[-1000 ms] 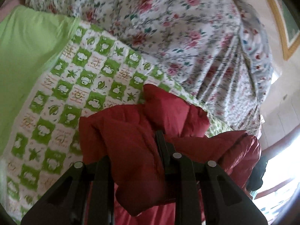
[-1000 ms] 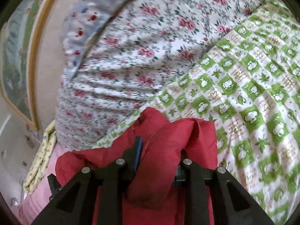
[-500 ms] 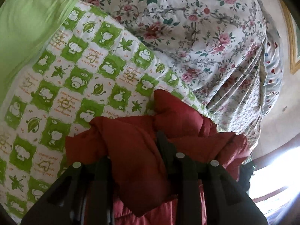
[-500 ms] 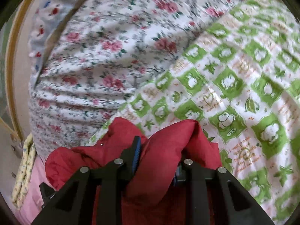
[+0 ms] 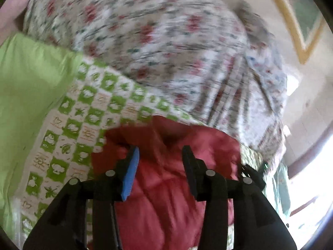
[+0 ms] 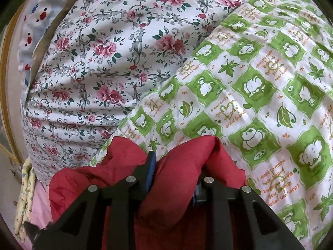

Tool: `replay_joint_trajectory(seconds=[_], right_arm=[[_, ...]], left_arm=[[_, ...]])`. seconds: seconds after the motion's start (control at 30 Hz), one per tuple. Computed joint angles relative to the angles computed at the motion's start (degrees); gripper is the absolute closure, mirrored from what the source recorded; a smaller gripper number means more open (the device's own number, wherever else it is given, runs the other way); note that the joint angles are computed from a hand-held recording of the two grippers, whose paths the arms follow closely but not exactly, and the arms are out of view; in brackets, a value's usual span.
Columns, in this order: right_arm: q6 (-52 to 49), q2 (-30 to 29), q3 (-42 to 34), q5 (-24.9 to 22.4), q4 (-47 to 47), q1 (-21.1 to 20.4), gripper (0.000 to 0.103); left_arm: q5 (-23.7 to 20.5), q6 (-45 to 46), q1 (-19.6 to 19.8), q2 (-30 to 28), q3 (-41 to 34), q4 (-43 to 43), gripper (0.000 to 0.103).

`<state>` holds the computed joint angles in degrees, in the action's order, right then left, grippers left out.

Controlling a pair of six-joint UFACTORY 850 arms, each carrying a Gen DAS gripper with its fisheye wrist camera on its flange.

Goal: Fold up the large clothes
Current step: 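Carry the held hem over the jacket toward the collar with both grippers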

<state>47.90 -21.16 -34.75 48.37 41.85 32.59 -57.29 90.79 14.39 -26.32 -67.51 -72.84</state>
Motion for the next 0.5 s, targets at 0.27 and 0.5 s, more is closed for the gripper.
replay_joint_trajectory(seconds=[0.27, 0.5], right_arm=[[-3.22, -0.21, -1.41, -1.60, 2.10, -0.05, 0.076], [-1.74, 2.71, 0.76, -0.07, 0.00, 0.29, 0.067]], left_arm=[[4.14, 14.31, -7.93, 9.03, 13.73, 4.30, 0.062], [23.58, 24.56, -15.64, 7.62, 17.70, -5.93, 0.062]])
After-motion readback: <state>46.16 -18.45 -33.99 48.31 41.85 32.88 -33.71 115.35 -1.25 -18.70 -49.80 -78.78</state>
